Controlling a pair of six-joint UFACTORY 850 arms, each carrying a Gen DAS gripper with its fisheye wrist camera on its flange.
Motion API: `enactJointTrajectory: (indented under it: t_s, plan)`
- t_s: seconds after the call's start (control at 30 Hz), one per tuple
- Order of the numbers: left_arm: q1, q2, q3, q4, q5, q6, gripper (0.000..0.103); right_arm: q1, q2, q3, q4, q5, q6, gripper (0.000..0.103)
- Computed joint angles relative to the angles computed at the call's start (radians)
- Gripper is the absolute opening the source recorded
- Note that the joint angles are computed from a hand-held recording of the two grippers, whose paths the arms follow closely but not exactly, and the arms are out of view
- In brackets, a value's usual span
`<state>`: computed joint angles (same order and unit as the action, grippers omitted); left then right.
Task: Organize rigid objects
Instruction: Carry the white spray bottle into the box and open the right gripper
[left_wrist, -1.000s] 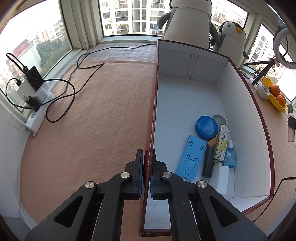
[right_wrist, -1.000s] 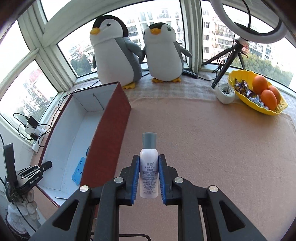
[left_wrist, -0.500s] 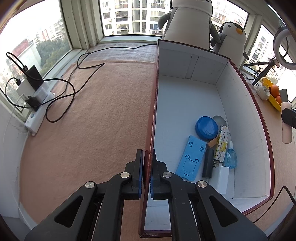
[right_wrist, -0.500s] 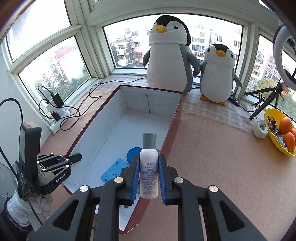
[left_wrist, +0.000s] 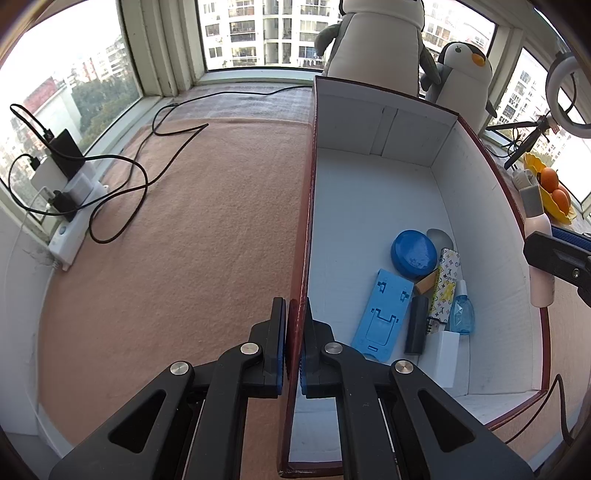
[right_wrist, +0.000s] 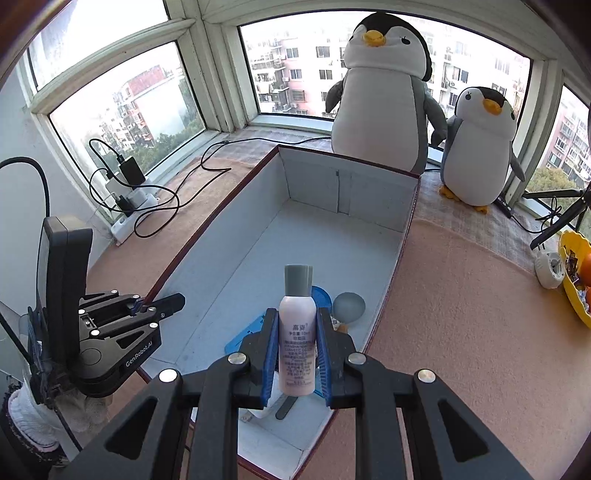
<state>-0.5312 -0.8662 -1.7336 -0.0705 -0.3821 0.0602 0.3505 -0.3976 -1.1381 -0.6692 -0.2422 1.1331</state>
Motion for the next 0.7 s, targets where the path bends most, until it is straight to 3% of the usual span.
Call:
enactJointTrajectory:
  t_s: [0.7]
  plan:
    - [-0.001,0.000,-0.001,-0.003,-0.003,0.000,0.004,-0.012,-0.086,-0.068,0.258,-0.036,-0.286,0.018]
